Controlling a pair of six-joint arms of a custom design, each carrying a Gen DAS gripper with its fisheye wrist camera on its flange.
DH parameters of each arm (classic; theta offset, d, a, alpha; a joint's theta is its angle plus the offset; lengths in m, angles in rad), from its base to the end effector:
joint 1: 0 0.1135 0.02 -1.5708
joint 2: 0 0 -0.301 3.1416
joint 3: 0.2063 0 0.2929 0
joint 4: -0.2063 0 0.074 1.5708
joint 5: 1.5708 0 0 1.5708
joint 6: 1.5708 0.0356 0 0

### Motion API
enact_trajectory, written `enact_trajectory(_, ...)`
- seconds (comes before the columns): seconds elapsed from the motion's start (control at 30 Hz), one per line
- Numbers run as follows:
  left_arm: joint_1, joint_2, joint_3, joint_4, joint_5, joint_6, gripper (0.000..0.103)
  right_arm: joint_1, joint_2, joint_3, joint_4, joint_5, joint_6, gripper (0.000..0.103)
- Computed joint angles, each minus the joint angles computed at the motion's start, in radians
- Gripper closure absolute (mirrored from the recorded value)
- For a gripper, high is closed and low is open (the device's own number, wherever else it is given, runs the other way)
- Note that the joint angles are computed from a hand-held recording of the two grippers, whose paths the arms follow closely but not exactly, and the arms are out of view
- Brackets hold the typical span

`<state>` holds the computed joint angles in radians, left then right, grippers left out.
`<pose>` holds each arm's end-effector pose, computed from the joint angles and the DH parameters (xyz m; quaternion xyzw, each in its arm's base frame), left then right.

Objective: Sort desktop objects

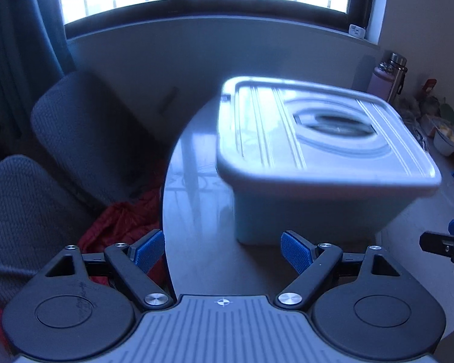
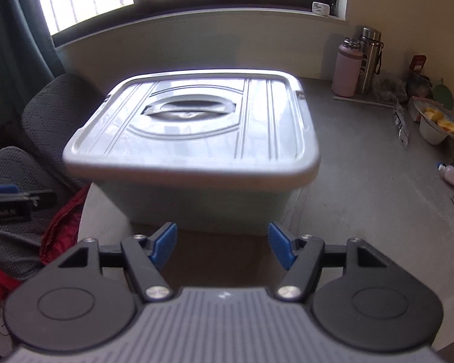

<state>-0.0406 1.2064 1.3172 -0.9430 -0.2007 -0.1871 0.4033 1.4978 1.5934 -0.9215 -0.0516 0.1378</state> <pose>0.2644 -0.0036 0.4056 -0.1040 0.9228 0.0520 0.3674 0.3230 0.1398 0.4202 -0.1325 0.9217 0.1204 0.3441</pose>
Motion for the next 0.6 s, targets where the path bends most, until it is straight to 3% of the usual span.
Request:
enact_trajectory(0.37,-0.186,-0.242,-0.34,0.108,-0.206,-0.146,0.017,0.08,-0.272,-0.381,0.225,0.053,0.068,0.036)
enact_trajectory(0.6,-0.305,-0.328,-0.452,0.132,-0.296,-0.179,0.017,0.111,-0.367,-0.515,0.299,0.125,0.105,0.036)
